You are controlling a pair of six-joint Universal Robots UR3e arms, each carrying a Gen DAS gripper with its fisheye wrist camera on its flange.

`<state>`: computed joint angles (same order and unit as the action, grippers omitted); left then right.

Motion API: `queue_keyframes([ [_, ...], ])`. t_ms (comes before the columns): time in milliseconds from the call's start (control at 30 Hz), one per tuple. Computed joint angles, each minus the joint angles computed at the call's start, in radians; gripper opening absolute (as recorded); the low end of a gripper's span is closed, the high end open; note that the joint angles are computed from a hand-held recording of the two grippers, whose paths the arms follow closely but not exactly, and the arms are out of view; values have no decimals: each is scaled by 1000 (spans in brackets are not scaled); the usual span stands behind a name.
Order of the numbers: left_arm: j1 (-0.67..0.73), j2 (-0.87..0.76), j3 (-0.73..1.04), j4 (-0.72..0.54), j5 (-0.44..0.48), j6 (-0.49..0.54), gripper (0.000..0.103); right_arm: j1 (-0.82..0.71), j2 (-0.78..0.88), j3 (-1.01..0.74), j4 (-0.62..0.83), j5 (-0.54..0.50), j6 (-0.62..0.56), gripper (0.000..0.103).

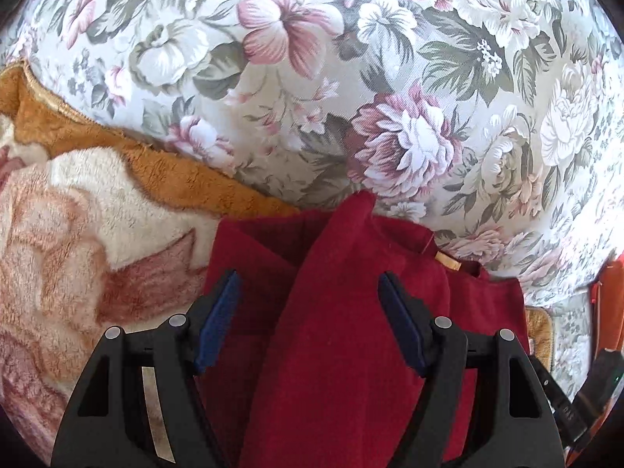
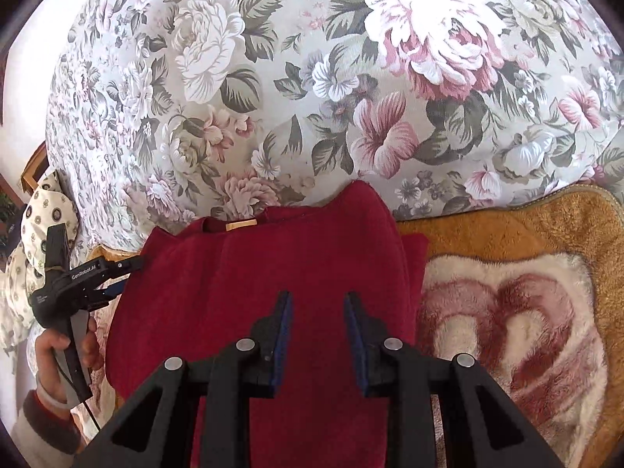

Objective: Fold small clothes
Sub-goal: 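Lower the folded hem onto the sweater and open both grippers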

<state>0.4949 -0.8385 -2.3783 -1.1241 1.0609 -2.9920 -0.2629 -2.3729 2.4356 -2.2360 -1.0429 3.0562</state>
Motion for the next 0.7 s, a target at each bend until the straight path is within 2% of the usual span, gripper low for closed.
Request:
queue_keyframes([
  [67, -34, -60, 5, 75, -5, -33, 73, 0, 3, 12, -13, 4, 14, 26],
  [100, -32, -66, 6, 82, -11, -20, 67, 6, 16, 18, -30, 4, 21, 26],
  [133, -71, -102, 10, 145, 8, -40, 56, 12, 27, 23, -43, 4, 24, 26],
  [167, -117, -143, 19, 198, 48, -55, 21, 24, 35, 26, -58, -6, 28, 26],
  [200, -170, -196, 32, 248, 96, -77, 7, 42, 52, 26, -83, -22, 37, 26],
  [333, -146, -177, 20, 263, 106, -67, 7, 77, 94, 3, -123, -24, 62, 26],
  [433, -16, -100, 4, 154, 38, 4, 6, 136, 163, -22, -205, -44, 101, 26],
  [467, -4, -99, -3, 155, 45, 10, 6, 150, 185, -29, -229, -46, 107, 26],
  [533, -23, -137, -12, 201, 79, -2, 6, 187, 250, -47, -285, -72, 129, 26],
  [600, -42, -161, -27, 243, 92, -33, 6, 239, 352, -75, -351, -146, 151, 26],
  [667, -52, -159, -19, 222, 80, -29, 7, 273, 445, -107, -374, -226, 174, 26],
  [700, -64, -152, -11, 216, 89, -36, 8, 248, 439, -102, -362, -194, 171, 26],
])
